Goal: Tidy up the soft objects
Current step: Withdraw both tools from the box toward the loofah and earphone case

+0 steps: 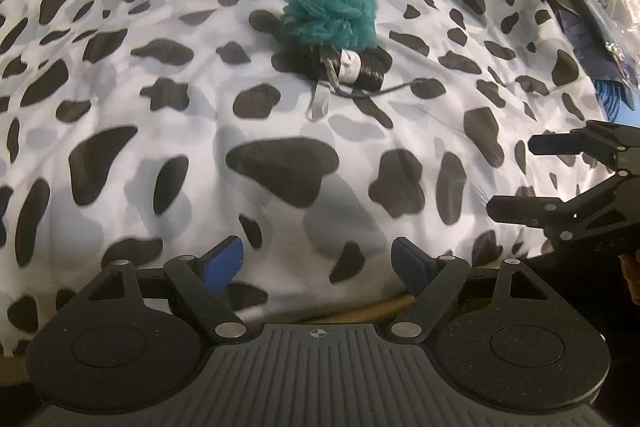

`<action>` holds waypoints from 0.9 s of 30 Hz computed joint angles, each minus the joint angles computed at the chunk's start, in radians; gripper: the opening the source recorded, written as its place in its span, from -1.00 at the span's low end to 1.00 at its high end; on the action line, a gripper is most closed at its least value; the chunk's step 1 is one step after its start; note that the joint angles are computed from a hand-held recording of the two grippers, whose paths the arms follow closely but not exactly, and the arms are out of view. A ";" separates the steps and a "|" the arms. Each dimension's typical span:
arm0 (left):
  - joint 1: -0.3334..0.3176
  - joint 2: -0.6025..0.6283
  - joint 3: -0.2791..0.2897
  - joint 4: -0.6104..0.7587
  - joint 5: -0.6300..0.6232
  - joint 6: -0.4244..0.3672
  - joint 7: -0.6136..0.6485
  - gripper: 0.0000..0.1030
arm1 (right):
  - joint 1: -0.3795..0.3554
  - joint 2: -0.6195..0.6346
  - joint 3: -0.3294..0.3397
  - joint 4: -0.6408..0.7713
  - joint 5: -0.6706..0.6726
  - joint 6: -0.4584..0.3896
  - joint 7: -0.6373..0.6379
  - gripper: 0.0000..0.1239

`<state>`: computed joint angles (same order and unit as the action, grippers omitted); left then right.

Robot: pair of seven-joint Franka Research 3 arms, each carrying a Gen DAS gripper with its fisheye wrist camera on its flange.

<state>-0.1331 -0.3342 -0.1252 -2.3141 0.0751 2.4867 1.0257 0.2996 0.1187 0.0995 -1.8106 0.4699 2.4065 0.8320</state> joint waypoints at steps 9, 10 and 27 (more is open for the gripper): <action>0.038 0.087 0.014 0.066 0.025 0.058 0.020 0.58 | -0.008 0.103 0.027 0.096 0.055 0.034 -0.165 0.47; 0.042 0.097 0.015 0.073 0.027 0.064 0.022 0.58 | -0.008 0.119 0.028 0.112 0.057 0.033 -0.173 0.44; 0.097 0.164 0.010 0.080 0.084 0.166 -0.031 0.58 | 0.016 0.364 0.052 0.376 -0.025 -0.010 -0.174 -0.08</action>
